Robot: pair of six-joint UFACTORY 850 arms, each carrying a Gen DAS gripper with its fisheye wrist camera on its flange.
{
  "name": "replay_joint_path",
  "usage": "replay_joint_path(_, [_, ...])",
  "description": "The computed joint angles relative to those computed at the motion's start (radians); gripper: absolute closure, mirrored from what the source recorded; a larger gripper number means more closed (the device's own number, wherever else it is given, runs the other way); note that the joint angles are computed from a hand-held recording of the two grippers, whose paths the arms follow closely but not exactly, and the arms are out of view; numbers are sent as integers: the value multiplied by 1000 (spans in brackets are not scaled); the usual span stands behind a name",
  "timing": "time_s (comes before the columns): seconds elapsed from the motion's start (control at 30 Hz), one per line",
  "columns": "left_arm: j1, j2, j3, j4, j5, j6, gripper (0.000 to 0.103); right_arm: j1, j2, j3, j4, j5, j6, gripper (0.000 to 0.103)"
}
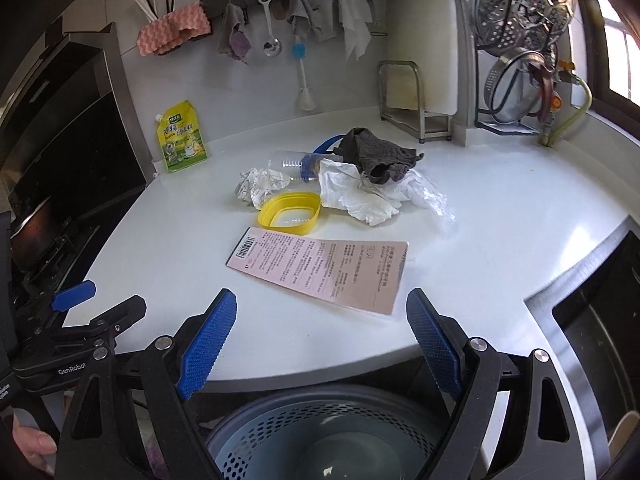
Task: Collect trash
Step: 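Reach the right tool to the pink receipt and grasp it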
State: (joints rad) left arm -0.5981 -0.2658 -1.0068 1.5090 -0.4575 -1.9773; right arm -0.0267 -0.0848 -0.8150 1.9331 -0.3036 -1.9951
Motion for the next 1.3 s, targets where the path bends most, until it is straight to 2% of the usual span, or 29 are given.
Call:
replay_joint_path(0.13, [14,-17,-11,1,1,8,6,27,-74,-90,-148,13,51,20])
replay_joint_path(0.47, [49,-48,-37,-46,36,37,6,61,-247,-298,-776,0,468,20])
replay_joint_path(0.67, [55,-63,-54,-63,47,60,6,65,-298,-371,-1035,-70,630,20])
replay_joint_path(0.9, [61,-70,-60,-79,60,73,6,64,-339,-426,-1163,-121,718,20])
replay_joint_path(1.2, [61,-70,-60,-80,59,77,6,81,-370,-447,-1237,-114,773,20])
replay_joint_path(1.3, [61,-68,-59,-83,61,79,6,93,-379,-445,-1310,-80,826,20])
